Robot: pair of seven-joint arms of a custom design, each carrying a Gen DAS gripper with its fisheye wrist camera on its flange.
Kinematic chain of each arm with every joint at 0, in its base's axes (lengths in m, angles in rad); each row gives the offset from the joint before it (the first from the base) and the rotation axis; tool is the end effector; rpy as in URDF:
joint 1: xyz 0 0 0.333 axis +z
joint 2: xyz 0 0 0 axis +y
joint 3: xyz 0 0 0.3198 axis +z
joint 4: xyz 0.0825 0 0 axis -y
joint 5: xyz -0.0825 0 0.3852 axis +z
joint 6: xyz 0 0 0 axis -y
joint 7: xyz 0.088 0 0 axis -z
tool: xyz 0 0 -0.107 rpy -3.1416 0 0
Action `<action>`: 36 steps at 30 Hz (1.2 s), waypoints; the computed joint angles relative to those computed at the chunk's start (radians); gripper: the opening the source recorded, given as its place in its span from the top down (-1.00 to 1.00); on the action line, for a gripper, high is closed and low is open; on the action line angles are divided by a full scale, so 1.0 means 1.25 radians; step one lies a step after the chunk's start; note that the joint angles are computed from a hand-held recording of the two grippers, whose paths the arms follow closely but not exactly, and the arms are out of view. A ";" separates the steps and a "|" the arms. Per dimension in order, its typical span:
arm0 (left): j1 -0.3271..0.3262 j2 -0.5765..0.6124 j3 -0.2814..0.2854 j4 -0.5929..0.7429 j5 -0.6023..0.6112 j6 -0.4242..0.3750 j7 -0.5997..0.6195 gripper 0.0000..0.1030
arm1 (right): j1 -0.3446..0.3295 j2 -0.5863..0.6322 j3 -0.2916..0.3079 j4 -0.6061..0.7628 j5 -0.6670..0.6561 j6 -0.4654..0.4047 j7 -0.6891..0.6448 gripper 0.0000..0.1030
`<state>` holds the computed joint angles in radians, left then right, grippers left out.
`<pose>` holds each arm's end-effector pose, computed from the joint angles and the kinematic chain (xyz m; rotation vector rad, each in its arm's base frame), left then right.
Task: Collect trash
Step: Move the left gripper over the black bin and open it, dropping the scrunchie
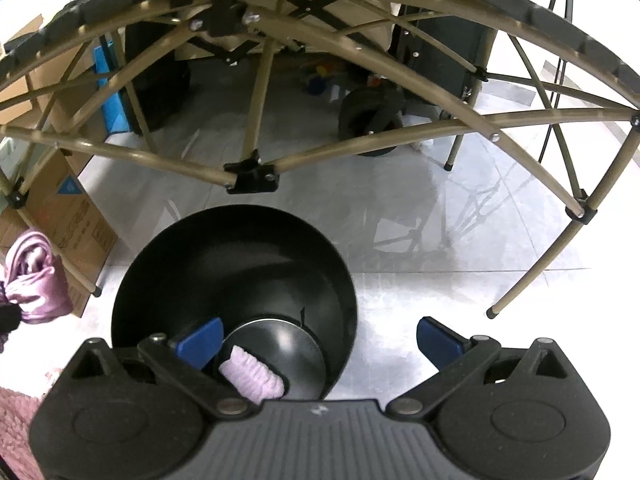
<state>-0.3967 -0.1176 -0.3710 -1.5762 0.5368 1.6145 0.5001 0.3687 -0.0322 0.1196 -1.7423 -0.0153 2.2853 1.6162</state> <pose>0.4026 -0.3356 0.7055 -2.0836 1.5062 -0.2920 0.5270 0.2809 0.6415 -2.2212 1.3929 -0.4051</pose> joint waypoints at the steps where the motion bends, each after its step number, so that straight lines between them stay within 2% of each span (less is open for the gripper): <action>1: 0.000 0.007 -0.001 0.007 0.000 0.001 0.003 0.36 | -0.001 -0.003 -0.001 -0.003 -0.001 0.001 0.003 -1.00; 24: -0.070 0.167 0.041 0.161 -0.012 0.031 0.059 0.35 | -0.046 -0.029 -0.025 -0.018 0.020 0.006 0.031 -1.00; 36: -0.104 0.256 0.075 0.258 -0.035 0.019 0.086 0.36 | -0.071 -0.043 -0.038 -0.031 0.045 0.031 0.072 -1.00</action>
<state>-0.5266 0.2025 -0.2778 -1.2531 0.4931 1.6377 0.6073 0.2805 -0.0866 0.0715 -1.7807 0.0414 2.3240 1.7058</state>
